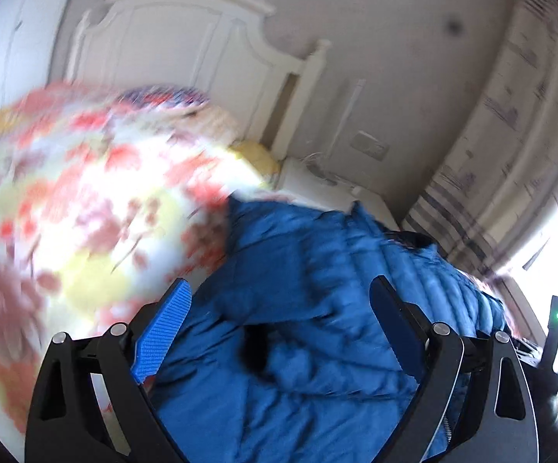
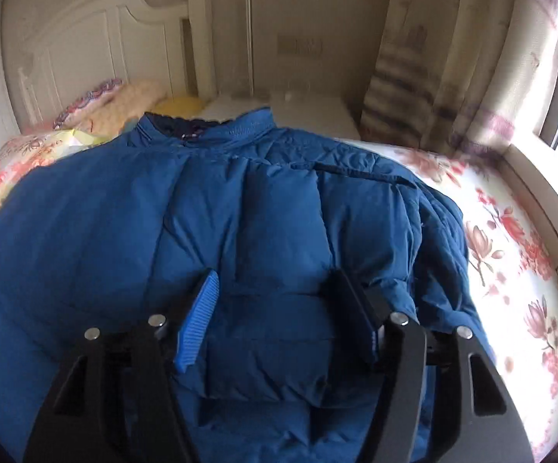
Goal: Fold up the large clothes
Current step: 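Release the sleeve with the left gripper and flatten the jacket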
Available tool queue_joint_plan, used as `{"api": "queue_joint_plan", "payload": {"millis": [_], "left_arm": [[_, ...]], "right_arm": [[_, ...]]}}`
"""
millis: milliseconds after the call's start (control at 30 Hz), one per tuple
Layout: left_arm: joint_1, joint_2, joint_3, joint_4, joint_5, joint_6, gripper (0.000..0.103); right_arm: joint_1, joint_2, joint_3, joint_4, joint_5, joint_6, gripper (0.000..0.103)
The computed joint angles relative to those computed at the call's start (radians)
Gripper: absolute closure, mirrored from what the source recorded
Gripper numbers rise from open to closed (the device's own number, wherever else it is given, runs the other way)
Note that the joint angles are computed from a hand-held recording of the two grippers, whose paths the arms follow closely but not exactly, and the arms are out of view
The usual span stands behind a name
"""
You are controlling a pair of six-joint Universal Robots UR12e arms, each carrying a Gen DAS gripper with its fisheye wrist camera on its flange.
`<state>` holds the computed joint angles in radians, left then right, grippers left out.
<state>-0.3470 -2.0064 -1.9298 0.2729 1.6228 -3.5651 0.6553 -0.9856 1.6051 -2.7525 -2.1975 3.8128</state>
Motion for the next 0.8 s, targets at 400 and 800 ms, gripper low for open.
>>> {"api": "queue_joint_plan", "payload": {"millis": [400,800], "left_arm": [[-0.085,-0.125,0.286,-0.530,0.089,0.284,0.007],[-0.087,-0.162,0.411,-0.582,0.251,0.344,0.007]], "right_arm": [[-0.012,0.001,0.011,-0.058,0.055,0.002,0.036],[-0.023,-0.010,0.049,-0.165,0.117,-0.003,0.030]]}}
